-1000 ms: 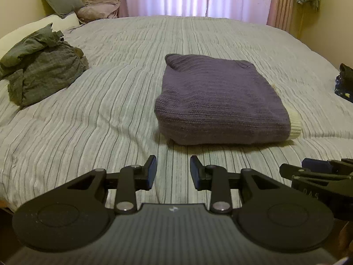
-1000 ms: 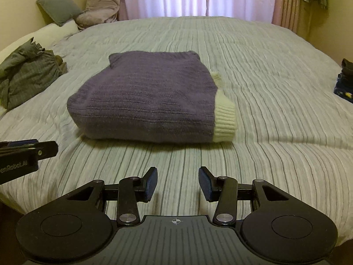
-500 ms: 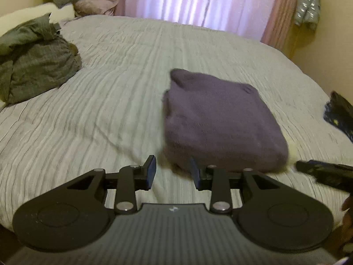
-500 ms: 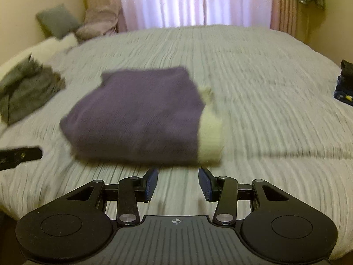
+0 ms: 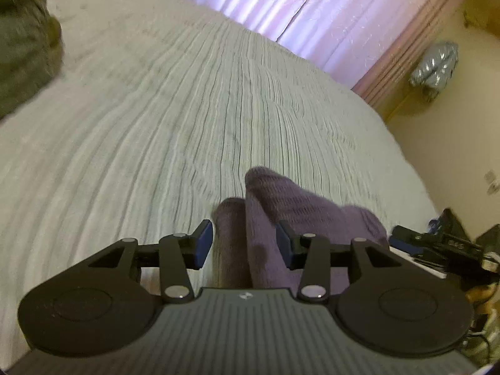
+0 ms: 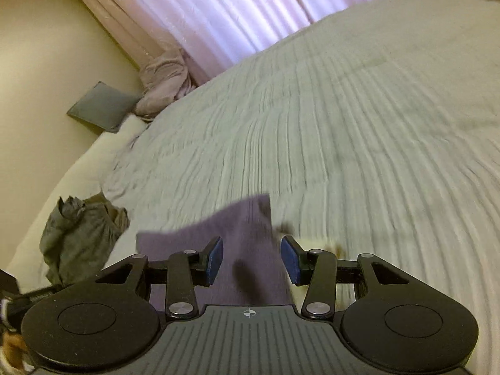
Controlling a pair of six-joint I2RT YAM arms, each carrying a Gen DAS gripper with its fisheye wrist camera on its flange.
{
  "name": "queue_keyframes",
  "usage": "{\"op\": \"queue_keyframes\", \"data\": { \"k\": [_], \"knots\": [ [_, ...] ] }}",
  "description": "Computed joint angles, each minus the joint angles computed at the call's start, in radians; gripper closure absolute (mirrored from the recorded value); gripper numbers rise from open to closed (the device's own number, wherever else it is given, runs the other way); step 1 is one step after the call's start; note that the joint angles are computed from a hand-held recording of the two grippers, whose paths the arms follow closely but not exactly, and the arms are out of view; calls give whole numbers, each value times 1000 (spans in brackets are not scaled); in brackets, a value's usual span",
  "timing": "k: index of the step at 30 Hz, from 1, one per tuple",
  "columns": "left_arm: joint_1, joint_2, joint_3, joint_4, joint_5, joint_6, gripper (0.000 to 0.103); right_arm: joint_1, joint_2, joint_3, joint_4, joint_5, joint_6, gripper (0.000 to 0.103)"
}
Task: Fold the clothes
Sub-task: 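Grasp the edge of the folded purple cardigan with both grippers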
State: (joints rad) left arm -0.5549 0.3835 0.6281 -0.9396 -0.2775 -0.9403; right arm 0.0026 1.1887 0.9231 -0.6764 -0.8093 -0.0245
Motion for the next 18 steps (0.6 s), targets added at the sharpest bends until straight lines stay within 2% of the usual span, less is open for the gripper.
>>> {"op": "queue_keyframes", "data": {
  "k": [2,5,6,7,8,9,13,15,18],
  "knots": [
    [159,6,-50,84,149,91,64,44,92,37,55,16,18,57],
    [292,-14,-129,191,317,130,64,76,191,64,112,-2,56,57],
    [324,-20,-153,223,363,133,67,80,217,67,130,-18,71,58],
    [328,-26,-173,247,380,126,74,85,243,71,147,-34,86,59],
    [331,-31,-192,271,396,119,83,90,241,56,176,-21,107,85],
    [329,-42,-211,290,401,111,93,86,231,38,197,-15,123,87],
    [233,-173,-275,304,284,54,95,44,171,-29,243,16,182,92],
    [156,-229,-291,308,195,17,96,55,173,-35,242,96,214,92],
    [89,-274,-291,290,128,4,95,133,133,-23,211,226,141,91]
  ]
}}
